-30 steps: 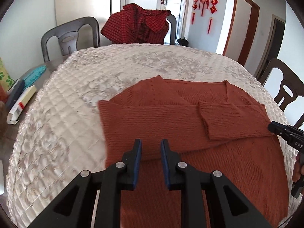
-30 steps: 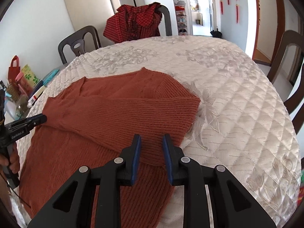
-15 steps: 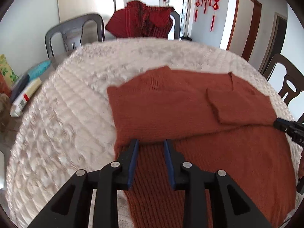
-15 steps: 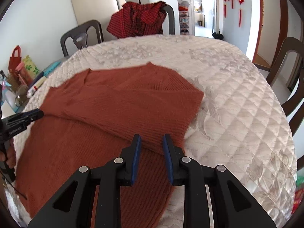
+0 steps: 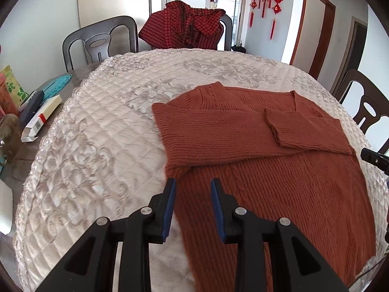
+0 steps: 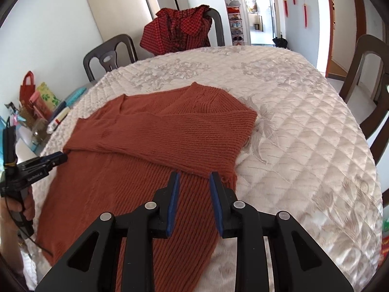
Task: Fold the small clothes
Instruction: 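Move both tools to the sweater hem and close on it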
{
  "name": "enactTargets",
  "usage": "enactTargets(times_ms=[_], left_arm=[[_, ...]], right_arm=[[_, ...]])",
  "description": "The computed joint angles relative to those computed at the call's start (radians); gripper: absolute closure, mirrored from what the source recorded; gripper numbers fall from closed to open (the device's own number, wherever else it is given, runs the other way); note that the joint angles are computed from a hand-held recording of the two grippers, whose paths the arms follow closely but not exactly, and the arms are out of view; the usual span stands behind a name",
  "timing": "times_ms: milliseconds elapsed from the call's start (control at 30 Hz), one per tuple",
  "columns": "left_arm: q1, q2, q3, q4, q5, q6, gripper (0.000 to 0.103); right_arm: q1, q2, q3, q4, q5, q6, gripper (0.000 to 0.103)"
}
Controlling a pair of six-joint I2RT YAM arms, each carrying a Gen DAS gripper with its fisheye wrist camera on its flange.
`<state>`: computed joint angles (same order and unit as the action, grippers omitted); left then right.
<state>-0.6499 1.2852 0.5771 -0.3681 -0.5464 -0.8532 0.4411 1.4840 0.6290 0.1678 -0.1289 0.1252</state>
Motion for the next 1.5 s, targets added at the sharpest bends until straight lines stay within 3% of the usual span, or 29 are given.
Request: enactTargets(times_ms=[167, 400, 467, 767, 867, 1000, 1167, 1233, 1367, 1500], left_arm=[[-0.054, -0.153, -0.036, -0.105, -0.052, -0.040, 0.066], [-0.251, -0.313, -0.113, -0.205, -0.087, -0.210, 0.061], [-0.313, -0.325, -0.140, -0.201, -0.089, -0.273, 0.060], [-0.597, -0.300, -0.218, -0.165, -0.102, -0.610, 0.060], [-0.686, -0.284, -0.217, -0.181, -0.144, -0.733, 0.060], [-0.764, -0.255, -0.215, -0.168, -0.168, -0.831, 0.060], [-0.801, -0.263, -0.225, -0.161, -0.177, -0.876, 0.060], [-0.777, -0.259, -0.230, -0.134, -0.182, -0.850, 0.059], [-0.708, -0.289, -0.270, -0.029, -0.175, -0.782, 0.058], [-0.723, -0.384, -0.352, 0.060, -0.184, -0.791, 0.059]], right_arm=[[-0.035, -0.128, -0.054, -0.041, -0.059, 0.009, 0.067], [-0.028, -0.259, -0.179, -0.066, -0.131, 0.024, 0.063], [-0.024, -0.278, -0.222, -0.057, -0.143, 0.031, 0.058], [-0.038, -0.364, -0.444, 0.035, -0.246, 0.133, 0.057], [-0.057, -0.403, -0.493, 0.046, -0.340, 0.178, 0.056], [-0.022, -0.445, -0.539, 0.078, -0.343, 0.230, 0.056], [-0.016, -0.414, -0.534, 0.102, -0.374, 0.252, 0.056], [-0.023, -0.388, -0.536, 0.141, -0.389, 0.257, 0.056], [-0.028, -0.297, -0.531, 0.252, -0.422, 0.286, 0.056], [-0.018, -0.304, -0.540, 0.252, -0.441, 0.287, 0.056]])
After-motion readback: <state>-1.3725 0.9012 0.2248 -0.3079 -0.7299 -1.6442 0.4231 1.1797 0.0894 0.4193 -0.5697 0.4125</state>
